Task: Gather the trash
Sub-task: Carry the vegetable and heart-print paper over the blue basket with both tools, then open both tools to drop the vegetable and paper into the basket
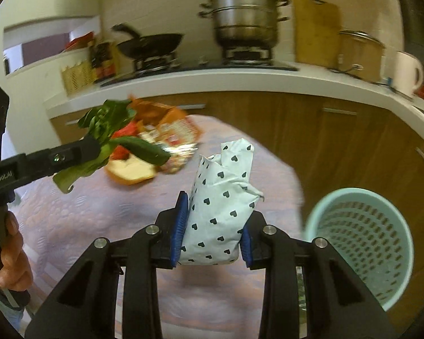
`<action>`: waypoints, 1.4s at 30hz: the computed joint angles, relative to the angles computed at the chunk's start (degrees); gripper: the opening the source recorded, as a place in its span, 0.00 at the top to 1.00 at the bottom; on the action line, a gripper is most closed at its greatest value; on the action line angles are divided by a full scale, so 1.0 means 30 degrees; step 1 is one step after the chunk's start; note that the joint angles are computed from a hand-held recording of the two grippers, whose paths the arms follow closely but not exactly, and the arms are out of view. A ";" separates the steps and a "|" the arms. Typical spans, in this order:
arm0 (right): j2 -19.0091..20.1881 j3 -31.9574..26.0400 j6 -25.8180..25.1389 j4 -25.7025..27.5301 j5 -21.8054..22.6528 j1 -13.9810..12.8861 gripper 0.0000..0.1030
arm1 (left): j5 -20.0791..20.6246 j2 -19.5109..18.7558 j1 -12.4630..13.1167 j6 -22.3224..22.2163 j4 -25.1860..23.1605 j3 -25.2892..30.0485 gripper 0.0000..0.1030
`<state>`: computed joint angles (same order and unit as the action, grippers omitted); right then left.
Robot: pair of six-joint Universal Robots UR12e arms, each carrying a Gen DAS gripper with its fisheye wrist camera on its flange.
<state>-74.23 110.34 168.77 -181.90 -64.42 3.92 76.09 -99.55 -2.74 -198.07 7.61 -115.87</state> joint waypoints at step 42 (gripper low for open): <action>0.1595 -0.0358 0.5213 0.1989 -0.4404 -0.3994 0.62 | -0.1004 -0.6884 -0.4195 0.3873 -0.9159 0.9119 0.47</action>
<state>-69.45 109.27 184.41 -175.93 -77.63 -8.06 73.08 -120.21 -15.33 -186.45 -19.87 -88.51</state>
